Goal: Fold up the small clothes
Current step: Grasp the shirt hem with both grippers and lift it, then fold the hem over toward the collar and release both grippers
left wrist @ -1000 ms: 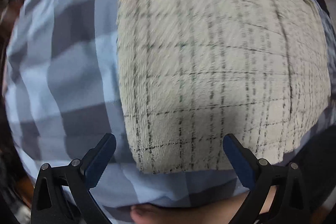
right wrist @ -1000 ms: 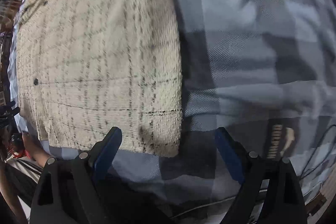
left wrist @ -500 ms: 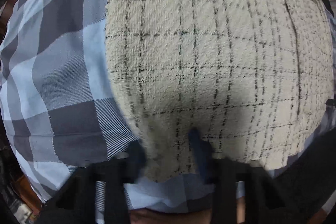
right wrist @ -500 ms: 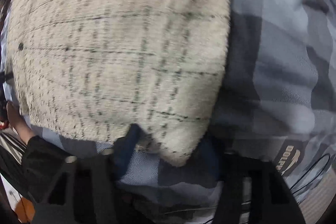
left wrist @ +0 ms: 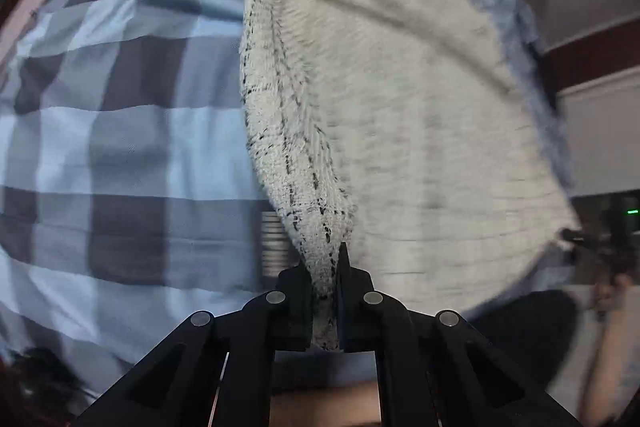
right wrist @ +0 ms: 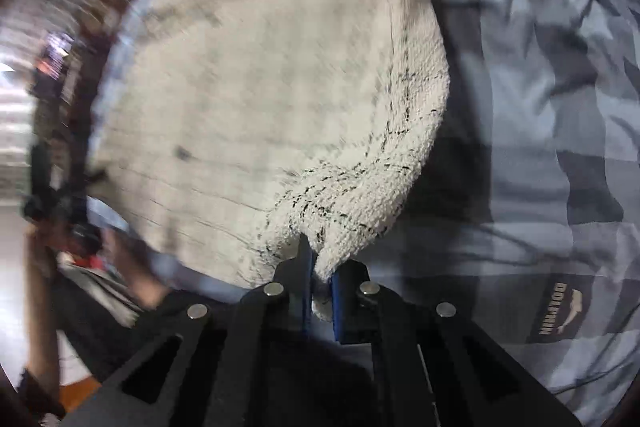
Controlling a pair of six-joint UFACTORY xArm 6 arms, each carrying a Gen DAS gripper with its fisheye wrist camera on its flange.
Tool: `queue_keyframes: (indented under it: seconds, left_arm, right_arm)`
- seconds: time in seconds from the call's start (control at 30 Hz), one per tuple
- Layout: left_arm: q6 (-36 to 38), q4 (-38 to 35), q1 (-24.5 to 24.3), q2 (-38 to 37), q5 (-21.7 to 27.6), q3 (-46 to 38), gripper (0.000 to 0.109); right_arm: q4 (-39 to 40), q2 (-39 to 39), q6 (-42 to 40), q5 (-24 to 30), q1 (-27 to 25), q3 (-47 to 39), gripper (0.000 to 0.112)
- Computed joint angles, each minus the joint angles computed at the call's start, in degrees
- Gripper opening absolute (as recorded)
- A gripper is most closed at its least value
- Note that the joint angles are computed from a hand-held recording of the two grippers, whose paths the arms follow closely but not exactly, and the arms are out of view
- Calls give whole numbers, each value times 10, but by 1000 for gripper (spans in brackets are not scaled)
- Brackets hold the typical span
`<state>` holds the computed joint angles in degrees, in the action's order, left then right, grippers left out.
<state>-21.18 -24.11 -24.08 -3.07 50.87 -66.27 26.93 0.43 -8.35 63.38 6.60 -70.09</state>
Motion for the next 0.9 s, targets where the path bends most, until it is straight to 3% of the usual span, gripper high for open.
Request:
queue_keyframes:
  seconds: [0.1, 0.2, 0.57, 0.73, 0.9]
  left_arm:
    - [55, -110, -1, -47, -50, 43, 7]
    - [64, -154, -6, -76, -70, 62, 6]
    - [48, -115, 0, -156, -14, 57, 6]
    - [30, -147, 2, -261, -10, 114, 6]
    - [-11, -121, -43, -350, -11, 157, 6]
  right_arm:
    - [-5, -31, 27, -29, -5, 14, 3]
    - [-37, -59, 59, -35, 6, 17, 3]
    - [95, -181, -30, -17, -35, 60, 2]
    - [174, -234, -50, -8, -67, 103, 2]
    - [227, -313, -67, 63, -92, 139, 2]
